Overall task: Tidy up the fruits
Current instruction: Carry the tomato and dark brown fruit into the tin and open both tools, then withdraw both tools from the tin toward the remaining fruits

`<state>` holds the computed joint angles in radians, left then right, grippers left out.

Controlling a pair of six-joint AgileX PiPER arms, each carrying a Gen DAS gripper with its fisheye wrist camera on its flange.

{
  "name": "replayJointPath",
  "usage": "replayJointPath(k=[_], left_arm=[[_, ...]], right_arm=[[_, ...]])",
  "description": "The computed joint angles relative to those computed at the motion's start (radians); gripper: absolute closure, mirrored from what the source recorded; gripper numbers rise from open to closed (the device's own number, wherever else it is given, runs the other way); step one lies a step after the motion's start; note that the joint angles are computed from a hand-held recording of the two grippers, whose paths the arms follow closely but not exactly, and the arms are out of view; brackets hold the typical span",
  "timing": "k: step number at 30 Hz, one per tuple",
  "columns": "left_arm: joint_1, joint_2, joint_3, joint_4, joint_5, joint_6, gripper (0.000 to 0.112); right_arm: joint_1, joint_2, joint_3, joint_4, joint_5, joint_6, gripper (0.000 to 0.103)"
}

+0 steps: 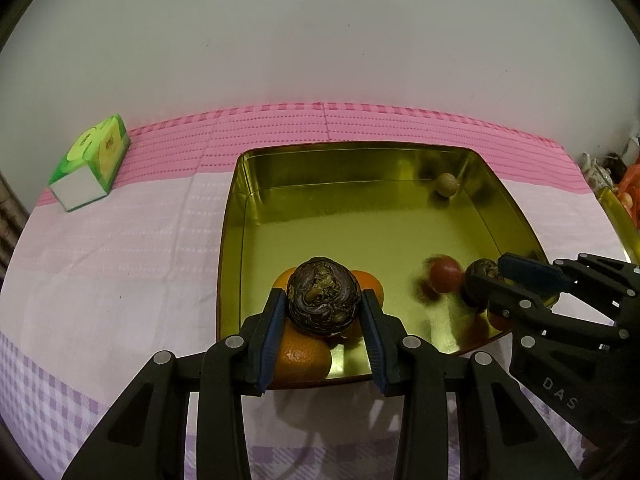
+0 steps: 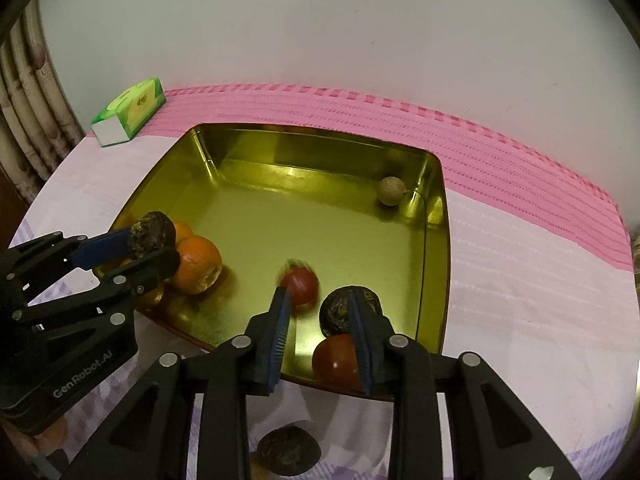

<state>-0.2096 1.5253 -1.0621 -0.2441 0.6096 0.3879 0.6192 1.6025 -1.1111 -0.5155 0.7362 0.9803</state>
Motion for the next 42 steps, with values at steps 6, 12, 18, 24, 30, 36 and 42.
replayJointPath(k=[6,12,18,24,30,36,42], left_arm=[[-0.011,0.001,-0.008,0.026,0.011,-0.039,0.066],[-0.018,-0.007,-0.006,0.047,0.026,-0.062,0.062],[-0.033,-0.045,0.023,0.069,0.021,-0.082,0.06],[-0.034,-0.099,0.061,0.076,0.02,-0.091,0.06],[-0.023,-0.156,0.095,0.06,0.04,-0.075,0.059],[-0.003,-0.213,0.146,0.038,0.064,-0.055,0.059],[0.013,-0.243,0.214,0.03,0.073,-0.039,0.059]], right_arm=[[0.006,-0.028,0.019,-0.007,-0.004,0.017,0.069],[0.029,-0.071,0.047,-0.029,0.01,0.053,0.069],[0.066,-0.156,0.106,-0.055,0.033,0.115,0.069],[0.127,-0.236,0.2,-0.077,0.07,0.198,0.069],[0.182,-0.28,0.303,-0.055,0.063,0.265,0.069],[0.228,-0.301,0.373,-0.035,0.027,0.316,0.069],[0.252,-0.264,0.375,-0.024,-0.008,0.308,0.069]])
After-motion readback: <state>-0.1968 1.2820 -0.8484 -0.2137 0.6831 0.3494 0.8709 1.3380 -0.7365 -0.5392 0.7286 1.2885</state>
